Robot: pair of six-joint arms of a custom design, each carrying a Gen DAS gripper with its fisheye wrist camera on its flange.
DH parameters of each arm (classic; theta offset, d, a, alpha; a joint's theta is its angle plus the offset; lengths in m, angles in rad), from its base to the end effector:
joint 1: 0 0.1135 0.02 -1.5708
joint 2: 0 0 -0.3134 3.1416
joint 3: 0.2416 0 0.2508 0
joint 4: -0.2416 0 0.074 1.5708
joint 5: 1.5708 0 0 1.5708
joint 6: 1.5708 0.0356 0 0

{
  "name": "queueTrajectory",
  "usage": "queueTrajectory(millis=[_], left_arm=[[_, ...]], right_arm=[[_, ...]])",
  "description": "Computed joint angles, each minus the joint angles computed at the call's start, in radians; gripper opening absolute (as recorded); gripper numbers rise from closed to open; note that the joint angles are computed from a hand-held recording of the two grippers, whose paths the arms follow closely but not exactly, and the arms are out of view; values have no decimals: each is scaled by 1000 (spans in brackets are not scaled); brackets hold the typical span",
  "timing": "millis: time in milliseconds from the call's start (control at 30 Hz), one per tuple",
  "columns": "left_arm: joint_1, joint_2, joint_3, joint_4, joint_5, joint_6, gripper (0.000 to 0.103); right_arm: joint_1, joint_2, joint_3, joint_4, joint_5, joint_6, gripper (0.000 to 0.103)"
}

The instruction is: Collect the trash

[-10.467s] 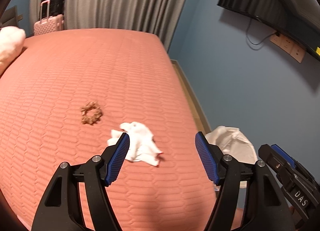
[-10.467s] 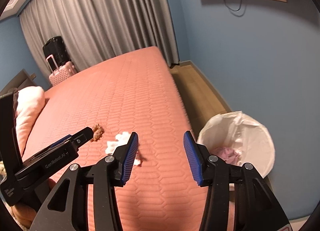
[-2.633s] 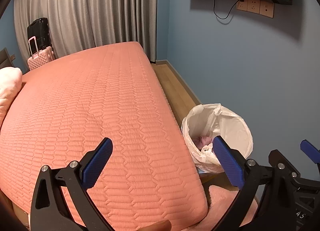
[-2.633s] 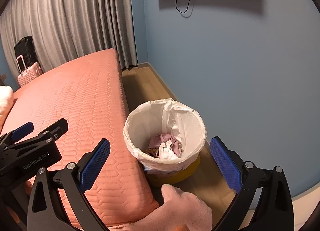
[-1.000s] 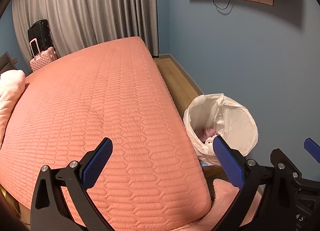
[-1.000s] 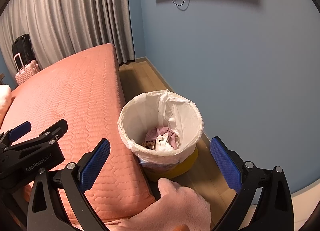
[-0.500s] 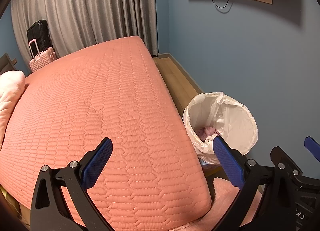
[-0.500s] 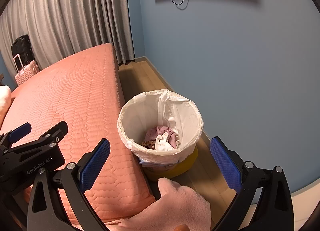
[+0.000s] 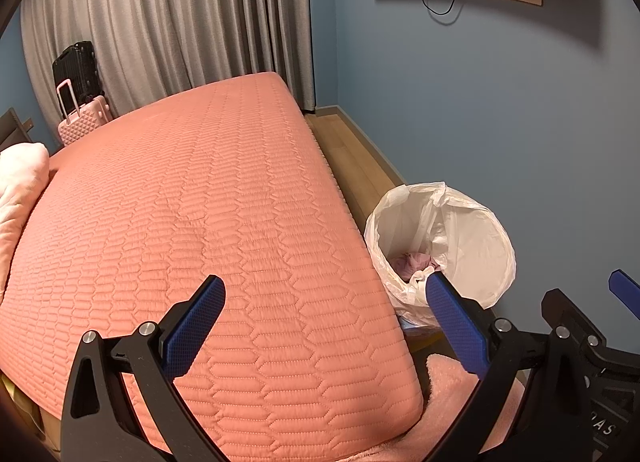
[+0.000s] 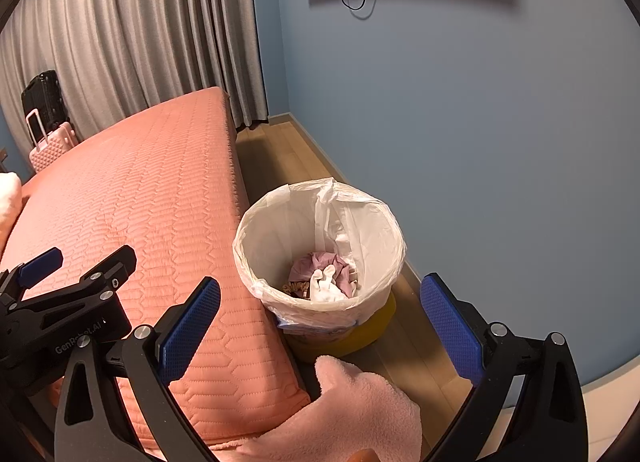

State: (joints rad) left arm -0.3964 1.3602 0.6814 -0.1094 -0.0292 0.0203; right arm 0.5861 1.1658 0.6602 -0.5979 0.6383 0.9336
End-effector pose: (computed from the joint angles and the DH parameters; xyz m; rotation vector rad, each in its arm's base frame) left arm 0.2393 -0.0990 0.2361 0.4750 2.3153 -0.1484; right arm 0.1657 0.0846 0.2445 0.5934 2.3024 -0.1792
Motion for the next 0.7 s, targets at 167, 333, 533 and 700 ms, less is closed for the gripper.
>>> queueTrajectory(millis=[167,333,533,700], left_arm=[[0,0,-1,1,-1,0,96],[3,2,-2,-1,-2,-1,96],[13,10,5,-15,5,5,96],[25,16,5,-19,20,16,96]], right_arm=[[-2,-1,0,-1,-1,2,97],[-4,-3,-1,-1,-1,1,97],[-5,3,2,-4,-3,7,97],[-2,12,4,-5,-7,17,97]])
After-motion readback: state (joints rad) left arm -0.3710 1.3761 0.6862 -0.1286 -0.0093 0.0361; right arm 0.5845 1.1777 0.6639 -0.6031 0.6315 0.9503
